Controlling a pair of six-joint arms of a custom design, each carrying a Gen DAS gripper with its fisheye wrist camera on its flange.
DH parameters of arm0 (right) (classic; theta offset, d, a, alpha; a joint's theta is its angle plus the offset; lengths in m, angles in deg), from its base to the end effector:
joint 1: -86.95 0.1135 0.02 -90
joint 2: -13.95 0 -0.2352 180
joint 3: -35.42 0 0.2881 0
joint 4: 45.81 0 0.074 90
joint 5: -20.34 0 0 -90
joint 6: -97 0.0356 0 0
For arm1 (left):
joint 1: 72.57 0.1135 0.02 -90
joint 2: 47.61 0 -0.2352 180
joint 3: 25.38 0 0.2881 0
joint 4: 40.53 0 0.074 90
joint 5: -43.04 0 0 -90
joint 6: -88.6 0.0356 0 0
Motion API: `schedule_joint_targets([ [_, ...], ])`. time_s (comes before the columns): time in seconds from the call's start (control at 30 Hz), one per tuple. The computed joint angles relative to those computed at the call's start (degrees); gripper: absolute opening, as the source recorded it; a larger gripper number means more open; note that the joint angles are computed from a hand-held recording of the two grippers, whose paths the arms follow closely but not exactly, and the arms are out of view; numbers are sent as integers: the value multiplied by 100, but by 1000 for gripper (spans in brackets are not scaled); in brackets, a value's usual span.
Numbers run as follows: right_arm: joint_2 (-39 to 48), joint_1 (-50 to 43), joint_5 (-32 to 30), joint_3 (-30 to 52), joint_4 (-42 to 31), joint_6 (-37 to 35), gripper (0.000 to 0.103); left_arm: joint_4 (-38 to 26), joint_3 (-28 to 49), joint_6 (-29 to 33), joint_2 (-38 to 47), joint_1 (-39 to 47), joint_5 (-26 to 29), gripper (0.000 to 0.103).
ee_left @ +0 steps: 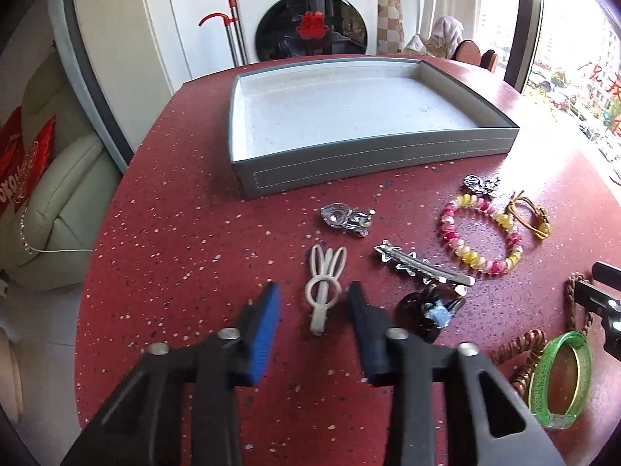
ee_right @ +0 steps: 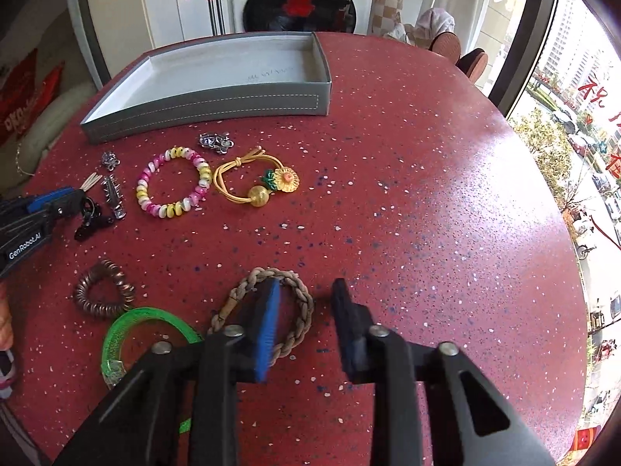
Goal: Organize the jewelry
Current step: 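Grasp the white bunny hair clip with the left tool while the right tool grasps the braided tan bracelet, then carry both items into the grey tray and open both tools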
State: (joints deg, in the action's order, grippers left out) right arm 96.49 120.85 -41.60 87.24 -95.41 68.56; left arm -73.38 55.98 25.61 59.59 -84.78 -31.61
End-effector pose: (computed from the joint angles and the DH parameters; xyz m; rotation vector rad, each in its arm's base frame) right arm 0.2209 0.1282 0.0956 0.6890 2.5639 -0.2798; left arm 0.3940 -0.0949 0.1201 0.9489 2.3757 -0.2494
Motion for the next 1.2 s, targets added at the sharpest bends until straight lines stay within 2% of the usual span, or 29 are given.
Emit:
schedule_joint_targets([
  [0.03,-24,-1,-33,-8,20,8,7,2,0,1,3,-7,25,37],
  [0.1,-105,7,-43,-59,45,18,7,9,-30,4,-24,7,77,37],
  [0.27,-929,-60,4,-353,75,-127,7,-444,203,-22,-9,317,709,37],
  [0.4,-1359,-278,57,-269,64,-542,7,-662,396,-11,-97,434,968,37],
  [0.5,-1369,-578,-66,-26,169,-1014,7,-841,685,-104,-63,379,973,37],
  [0.6,-1121,-940,-170,344,413,-1535,7,-966,1105,-275,70,233,955,37],
  [0.77,-204,-1766,-891,1120,1133,-2170,7,-943,2107,-681,651,-182,582,37],
  [1.0,1415,-2689,-1529,2352,1547,-2578,7,-1179,4140,-1086,2197,-743,-236,37],
  [1.13,2140,-2904,-1664,2885,1575,-2770,7,-1505,5254,-1140,3102,-920,-591,37],
  [1.2,2422,-2944,-1681,3056,1599,-2828,7,-1540,5546,-1139,3367,-1001,-760,37],
])
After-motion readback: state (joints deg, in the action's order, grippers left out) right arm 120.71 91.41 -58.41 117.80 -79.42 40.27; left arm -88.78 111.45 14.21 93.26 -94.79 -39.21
